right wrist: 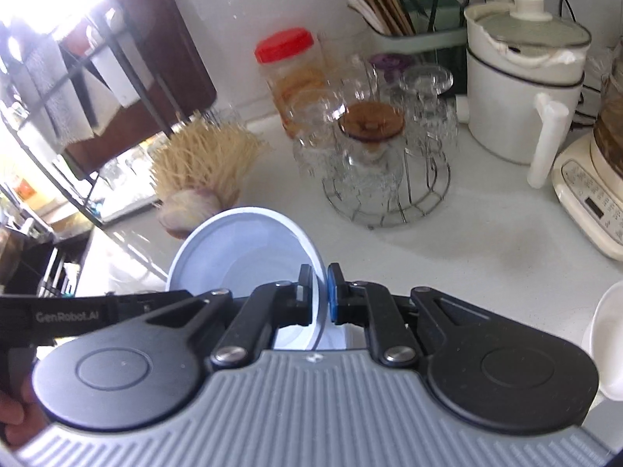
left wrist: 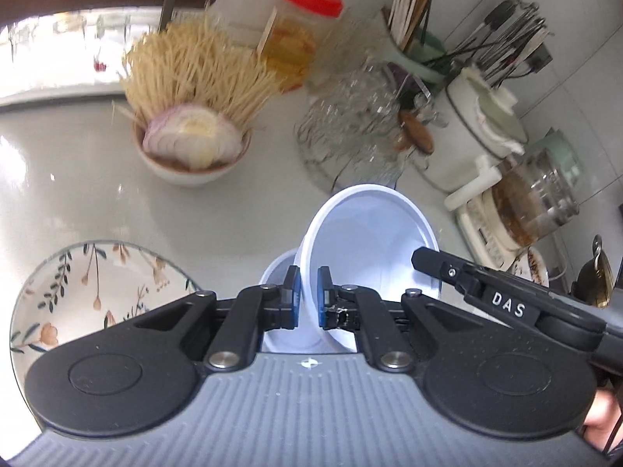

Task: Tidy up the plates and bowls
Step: 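Carry the second bowl with the left gripper and lower it into the first bowl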

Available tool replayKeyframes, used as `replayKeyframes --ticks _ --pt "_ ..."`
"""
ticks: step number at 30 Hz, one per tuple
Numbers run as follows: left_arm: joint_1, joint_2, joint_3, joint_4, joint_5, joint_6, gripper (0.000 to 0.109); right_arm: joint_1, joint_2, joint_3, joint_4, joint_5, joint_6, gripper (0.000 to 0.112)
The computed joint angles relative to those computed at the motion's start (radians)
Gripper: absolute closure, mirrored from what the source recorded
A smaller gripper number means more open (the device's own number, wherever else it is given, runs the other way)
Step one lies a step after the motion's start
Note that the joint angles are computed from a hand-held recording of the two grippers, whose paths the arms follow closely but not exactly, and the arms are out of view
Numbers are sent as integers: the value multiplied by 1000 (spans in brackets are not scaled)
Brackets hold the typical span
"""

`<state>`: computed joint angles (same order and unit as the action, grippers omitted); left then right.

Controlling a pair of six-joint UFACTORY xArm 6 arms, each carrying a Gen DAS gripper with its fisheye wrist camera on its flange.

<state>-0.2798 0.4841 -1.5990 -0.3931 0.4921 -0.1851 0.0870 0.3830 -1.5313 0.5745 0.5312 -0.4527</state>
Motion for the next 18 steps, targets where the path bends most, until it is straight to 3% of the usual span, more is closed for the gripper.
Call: replayKeyframes --ticks 10,18 --pt "0 53 -33 52 72 -63 100 -2 43 -13 -94 53 91 100" --pt "-3 100 -105 114 112 -113 100 -12 83 -59 -91 93 94 100"
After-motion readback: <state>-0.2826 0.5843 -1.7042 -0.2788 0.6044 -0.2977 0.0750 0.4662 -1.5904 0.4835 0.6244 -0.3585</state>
